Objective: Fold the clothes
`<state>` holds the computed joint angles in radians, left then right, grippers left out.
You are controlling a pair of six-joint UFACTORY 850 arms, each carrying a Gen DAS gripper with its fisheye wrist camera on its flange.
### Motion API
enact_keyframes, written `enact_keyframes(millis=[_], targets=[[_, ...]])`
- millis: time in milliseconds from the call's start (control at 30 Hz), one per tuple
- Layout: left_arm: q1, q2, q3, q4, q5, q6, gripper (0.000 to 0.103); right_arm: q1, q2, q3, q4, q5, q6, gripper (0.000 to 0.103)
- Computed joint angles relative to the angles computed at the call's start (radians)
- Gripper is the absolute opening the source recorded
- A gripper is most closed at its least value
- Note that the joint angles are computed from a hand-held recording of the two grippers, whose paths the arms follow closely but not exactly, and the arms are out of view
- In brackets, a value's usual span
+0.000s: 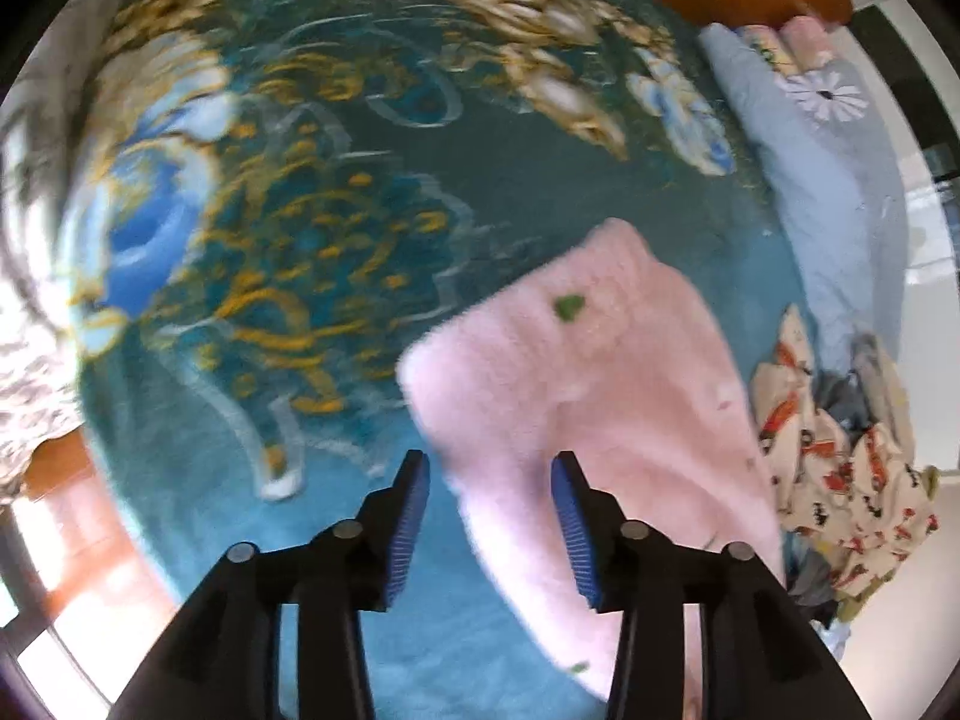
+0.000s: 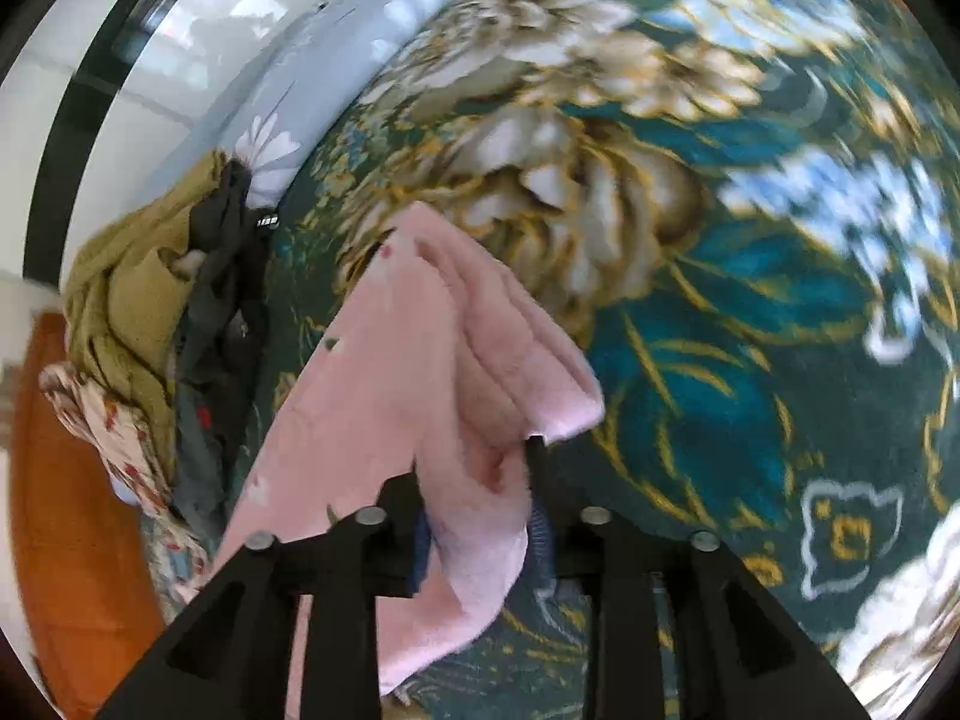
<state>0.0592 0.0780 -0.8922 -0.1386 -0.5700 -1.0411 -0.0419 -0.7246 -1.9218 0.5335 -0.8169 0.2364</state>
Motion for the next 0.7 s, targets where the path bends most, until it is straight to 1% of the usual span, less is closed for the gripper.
enact_keyframes(millis=[33,100,167,200,267,300,333,367,467,567,600,633,700], targets=[[-0.002,0.024,0.015,0.043,-0.004,-0.069,0.049,-0.01,0.027,0.045,0.053,0.015,-0.033,0.031],[-0.017,0.065,0.035,0.188,-0.025,-0.278,0.05,-0.024,0.064,0.109,0.127,0.037,-0.089,0.033],[-0.041,0.078,0.016,0.339,-0.123,-0.488,0.05,-0.028,0.086,0.141,0.146,0.047,-0.105,0.033],[-0.07,0.082,0.006,0.406,-0.132,-0.588,0.049,-0.023,0.098,0.155,0.129,0.063,-0.087,0.033],[-0.112,0.093,-0.004,0.486,-0.082,-0.695,0.049,-0.012,0.119,0.178,0.102,0.096,-0.053,0.033],[-0.133,0.08,-0.025,0.499,-0.063,-0.705,0.049,-0.007,0.13,0.189,0.087,0.113,-0.034,0.029],[-0.152,0.059,-0.053,0.499,-0.045,-0.696,0.049,-0.001,0.136,0.193,0.066,0.122,-0.01,0.012],[-0.176,0.031,-0.09,0.493,-0.027,-0.676,0.05,0.008,0.121,0.16,0.019,0.1,0.031,0.008],[-0.258,-0.063,-0.206,0.446,0.039,-0.583,0.05,0.033,0.068,0.028,-0.095,0.023,0.091,0.008],[-0.33,-0.167,-0.328,0.368,0.1,-0.454,0.049,0.045,0.046,-0.075,-0.045,0.019,-0.04,0.008],[-0.351,-0.199,-0.363,0.334,0.123,-0.403,0.049,0.048,0.054,-0.098,-0.014,0.034,-0.128,0.007],[-0.369,-0.23,-0.393,0.28,0.146,-0.33,0.05,0.045,0.075,-0.083,0.049,0.066,-0.223,0.007],[-0.414,-0.307,-0.473,0.187,0.143,-0.2,0.05,0.031,0.124,-0.028,0.209,0.137,-0.426,0.007]])
